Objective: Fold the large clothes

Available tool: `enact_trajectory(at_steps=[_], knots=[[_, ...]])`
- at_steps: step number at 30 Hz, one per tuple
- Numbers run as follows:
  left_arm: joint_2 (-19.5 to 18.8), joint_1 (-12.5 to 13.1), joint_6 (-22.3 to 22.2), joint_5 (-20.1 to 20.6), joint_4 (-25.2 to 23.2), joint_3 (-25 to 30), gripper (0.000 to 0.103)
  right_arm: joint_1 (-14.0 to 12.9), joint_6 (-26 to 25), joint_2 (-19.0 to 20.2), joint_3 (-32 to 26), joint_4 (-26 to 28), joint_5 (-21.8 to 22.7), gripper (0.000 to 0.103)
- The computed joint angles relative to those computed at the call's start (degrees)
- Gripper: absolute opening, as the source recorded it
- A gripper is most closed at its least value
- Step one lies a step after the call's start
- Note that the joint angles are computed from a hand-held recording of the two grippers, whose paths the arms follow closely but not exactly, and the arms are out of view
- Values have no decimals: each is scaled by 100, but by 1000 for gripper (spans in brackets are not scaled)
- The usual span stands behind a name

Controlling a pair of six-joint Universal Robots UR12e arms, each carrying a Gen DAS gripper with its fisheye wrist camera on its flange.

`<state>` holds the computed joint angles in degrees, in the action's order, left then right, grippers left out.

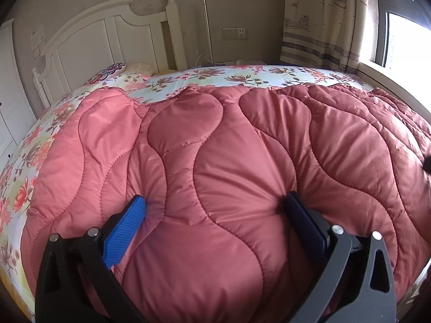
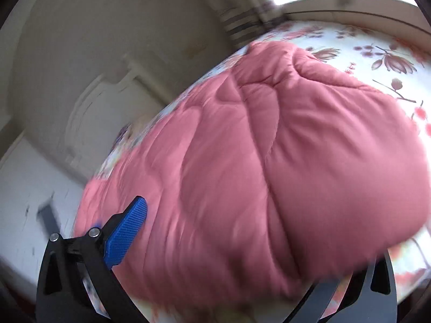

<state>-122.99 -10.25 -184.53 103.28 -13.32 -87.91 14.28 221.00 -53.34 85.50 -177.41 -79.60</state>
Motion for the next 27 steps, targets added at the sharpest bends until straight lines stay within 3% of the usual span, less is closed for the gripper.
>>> enact_trajectory(at_steps=[5, 6, 7, 9, 12, 13, 17, 22, 24, 27], knots=[[-5, -4, -160, 74, -47, 9, 101, -80, 284, 423, -486, -522, 708, 95], [-3, 4, -165, 47, -30, 6, 101, -118, 408, 472, -515, -666, 806, 78], [3, 8, -165, 22, -2, -4, 101, -157, 649, 517, -519, -798, 836, 53], [68, 21, -156, -104, -124, -23, 101, -249, 1008, 565, -444, -1300, 959, 37], [281, 73, -236, -717, -675, 30, 101, -303, 811, 450, -267, -1694, 1007, 34], [305, 55, -189, -770, -627, 38, 101, -311, 651, 395, -193, -1780, 967, 34], [138, -242, 359, -1, -313, 409, 101, -390, 202, 163, 161, -2206, 858, 34], [-358, -426, -13, 481, -1006, 1237, 101, -390, -481, -123, 556, -2338, 516, 34], [-679, -556, 202, 923, -1212, 1552, 101, -347, -801, -174, 557, -2235, 377, 34], [-814, -546, 199, 848, -1360, 1636, 101, -225, -1451, -220, 520, -2201, 207, 34]])
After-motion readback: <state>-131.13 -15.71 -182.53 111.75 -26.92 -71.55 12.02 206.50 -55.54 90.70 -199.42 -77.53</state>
